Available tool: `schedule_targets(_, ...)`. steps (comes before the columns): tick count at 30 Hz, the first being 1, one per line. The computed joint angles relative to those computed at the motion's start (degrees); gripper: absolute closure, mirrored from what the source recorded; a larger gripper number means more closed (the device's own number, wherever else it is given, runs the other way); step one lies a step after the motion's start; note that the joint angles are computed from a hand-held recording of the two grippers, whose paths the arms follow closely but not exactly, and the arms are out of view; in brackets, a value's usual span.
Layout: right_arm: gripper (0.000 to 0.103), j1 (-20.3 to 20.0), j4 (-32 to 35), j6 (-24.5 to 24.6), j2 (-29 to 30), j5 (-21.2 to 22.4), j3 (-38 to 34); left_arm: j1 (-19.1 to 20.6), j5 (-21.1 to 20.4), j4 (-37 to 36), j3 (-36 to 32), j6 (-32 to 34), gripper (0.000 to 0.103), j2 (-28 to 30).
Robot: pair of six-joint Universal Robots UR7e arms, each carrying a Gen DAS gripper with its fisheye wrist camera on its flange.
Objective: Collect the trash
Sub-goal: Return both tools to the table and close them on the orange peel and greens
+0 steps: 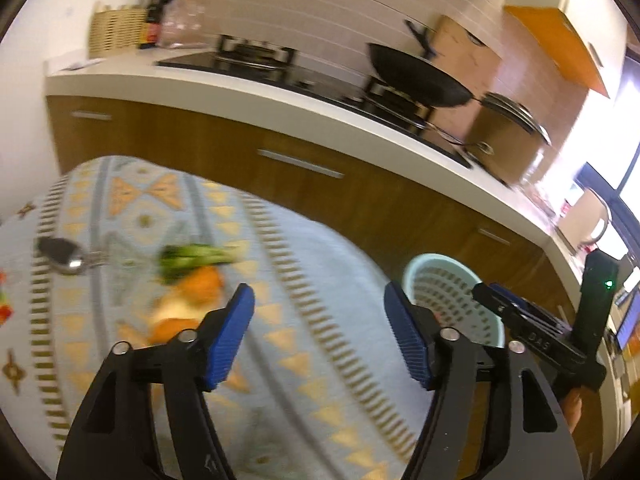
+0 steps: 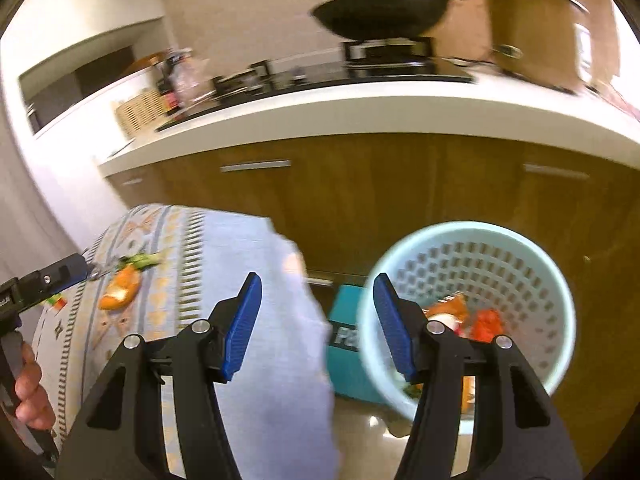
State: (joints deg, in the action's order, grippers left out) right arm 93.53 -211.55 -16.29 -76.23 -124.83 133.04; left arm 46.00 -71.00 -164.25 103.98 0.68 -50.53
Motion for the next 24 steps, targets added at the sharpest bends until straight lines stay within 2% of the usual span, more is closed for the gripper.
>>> schedule_targets(2, 0.049, 1.47, -0.07, -0.67, 2.94, -0.08, -1.80, 0.58, 2.29, 0.29, 0.23, 0.64, 0.030, -0.60)
schedule_targets(6, 0.049, 2.67, -0.87, -1.73, 8.63, 2.69, -4.87, 1.98, 6.49, 1.52, 0.15, 2.34, 0.023, -0.66)
schedule_targets(11, 0.049, 2.31, -2.38, -3.25, 14.52, 5.13, -7.90, 3.14, 13.58, 1.30, -1.65, 5.64, 0.022, 2.81)
schedule_targets(14, 0.049, 1.96, -0.86, -2.82, 16.54, 4.74, -9.49, 4.13, 12.57, 3.59, -3.57, 5.83, 0.022, 4.06)
schedule_targets(16, 0.049, 2.39, -0.77, -3.72, 17.58, 3.24, -10.34, 4.11, 13.60, 3.66, -4.43, 6.68, 0.022, 4.98)
schedule_targets(20, 0.049, 2.37, 0.02, -4.58, 17.74, 3.93, -10.61, 4.72, 14.87, 4.99, -6.40, 6.85, 0.022, 6.39)
schedule_targets(24, 0.049, 2.76, 3.15, -5.68, 17.95, 4.04, -12.19, 5.09, 16.36, 7.78, -8.02, 6.01, 0.029, 7.66)
